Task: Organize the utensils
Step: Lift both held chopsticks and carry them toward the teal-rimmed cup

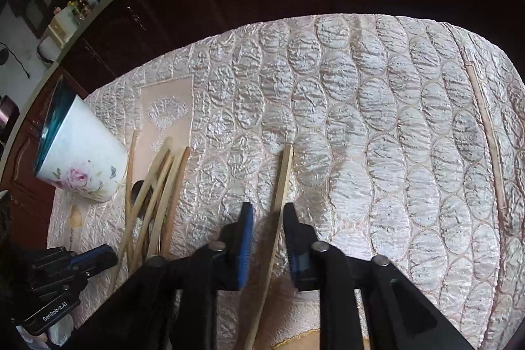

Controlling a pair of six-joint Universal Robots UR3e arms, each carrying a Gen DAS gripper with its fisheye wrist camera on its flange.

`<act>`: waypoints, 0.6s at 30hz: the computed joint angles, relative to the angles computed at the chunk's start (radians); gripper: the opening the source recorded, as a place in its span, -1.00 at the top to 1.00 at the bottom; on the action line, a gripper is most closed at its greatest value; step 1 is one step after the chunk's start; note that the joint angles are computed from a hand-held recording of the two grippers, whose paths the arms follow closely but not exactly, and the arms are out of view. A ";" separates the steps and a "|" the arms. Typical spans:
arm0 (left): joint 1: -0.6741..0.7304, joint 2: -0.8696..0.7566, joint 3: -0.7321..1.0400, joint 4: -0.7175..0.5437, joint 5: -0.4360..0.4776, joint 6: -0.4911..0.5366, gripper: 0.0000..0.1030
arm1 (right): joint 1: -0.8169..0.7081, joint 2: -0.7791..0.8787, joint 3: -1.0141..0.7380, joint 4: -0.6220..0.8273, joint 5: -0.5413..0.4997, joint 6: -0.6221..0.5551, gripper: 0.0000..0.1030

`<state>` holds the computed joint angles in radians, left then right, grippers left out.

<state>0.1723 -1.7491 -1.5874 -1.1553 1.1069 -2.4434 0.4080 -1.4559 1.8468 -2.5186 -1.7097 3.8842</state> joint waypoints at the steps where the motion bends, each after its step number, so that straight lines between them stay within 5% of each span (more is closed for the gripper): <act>1: -0.012 -0.016 0.020 0.008 0.002 -0.013 0.92 | -0.003 0.013 -0.015 0.007 0.001 0.001 0.51; 18: -0.138 -0.226 0.230 0.106 0.103 -0.170 0.70 | -0.107 0.228 -0.233 0.015 0.088 -0.033 0.50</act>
<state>0.0338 -1.9752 -1.3573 -1.0494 1.2101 -2.6138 0.3011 -1.2281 1.6142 -2.5039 -1.6218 3.8508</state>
